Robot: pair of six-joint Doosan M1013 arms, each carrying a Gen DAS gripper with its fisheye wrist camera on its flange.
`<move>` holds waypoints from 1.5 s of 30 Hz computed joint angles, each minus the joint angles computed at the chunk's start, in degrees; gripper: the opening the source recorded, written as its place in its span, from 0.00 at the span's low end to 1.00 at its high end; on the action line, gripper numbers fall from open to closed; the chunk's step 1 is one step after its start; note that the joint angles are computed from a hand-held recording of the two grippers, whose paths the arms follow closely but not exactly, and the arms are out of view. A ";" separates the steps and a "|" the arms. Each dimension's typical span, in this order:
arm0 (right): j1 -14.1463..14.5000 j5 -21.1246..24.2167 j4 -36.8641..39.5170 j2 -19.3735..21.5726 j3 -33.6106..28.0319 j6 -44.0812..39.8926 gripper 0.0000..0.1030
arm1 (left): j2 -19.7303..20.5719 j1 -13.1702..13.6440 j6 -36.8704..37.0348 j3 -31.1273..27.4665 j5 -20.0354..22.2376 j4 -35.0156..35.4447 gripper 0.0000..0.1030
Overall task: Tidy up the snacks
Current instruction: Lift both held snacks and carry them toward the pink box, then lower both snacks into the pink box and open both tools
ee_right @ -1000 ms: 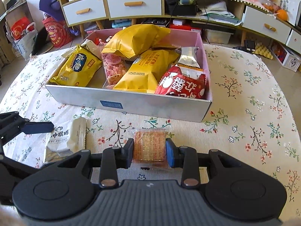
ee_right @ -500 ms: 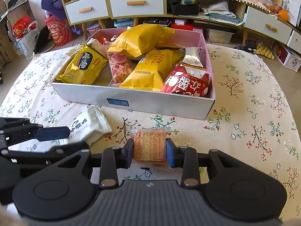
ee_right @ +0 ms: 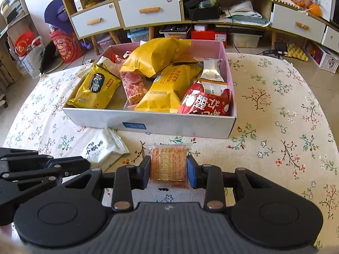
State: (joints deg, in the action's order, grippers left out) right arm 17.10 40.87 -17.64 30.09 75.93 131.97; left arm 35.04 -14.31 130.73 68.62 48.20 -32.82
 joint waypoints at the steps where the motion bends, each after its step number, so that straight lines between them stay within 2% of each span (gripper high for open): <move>1: 0.01 -0.13 0.11 -0.09 0.09 -0.10 0.31 | -0.29 0.00 1.02 0.53 -1.25 -0.52 0.00; 4: -0.02 -0.45 0.58 -0.31 0.35 -0.60 0.31 | -0.35 0.12 4.02 0.71 -2.22 -2.45 0.10; 6: -0.02 -0.57 0.93 -0.39 0.45 -0.90 0.31 | 0.14 0.17 5.23 0.14 -1.21 -3.20 0.38; 8: -0.12 -0.54 1.62 -0.37 0.38 -1.55 0.31 | -0.01 -0.25 5.25 0.89 -3.50 -1.98 0.58; 9: -0.17 -0.48 2.05 -0.32 0.30 -2.00 0.31 | 0.07 -0.47 5.38 0.97 -4.18 -1.36 0.62; 11: -0.23 -0.34 2.85 -0.27 0.21 -3.03 0.31 | 0.50 -0.87 4.78 0.51 -3.93 0.13 0.65; 18: -0.30 1.71 4.52 0.19 -0.37 -4.94 0.31 | 1.46 -2.02 -0.22 -0.34 -4.15 6.70 0.67; 22: -0.22 2.28 4.88 0.16 -0.35 -5.83 0.31 | 1.34 -1.85 -0.75 -0.19 -3.69 6.20 0.66; 25: -0.10 2.41 4.98 0.02 -0.27 -6.29 0.31 | 1.09 -1.87 -0.78 -0.08 -3.21 5.90 0.52; 29: -0.04 2.34 4.95 -0.15 -0.18 -6.48 0.31 | 0.89 -2.21 -2.92 -0.09 -2.71 6.99 0.48; 38: -0.13 1.39 4.13 -0.66 -0.02 -5.55 0.31 | -0.38 -1.60 -2.26 0.27 -2.66 3.65 0.47; 45: -0.58 -1.54 1.73 -1.33 0.09 -1.76 0.31 | -1.68 -1.63 -1.86 0.70 -6.00 2.47 0.47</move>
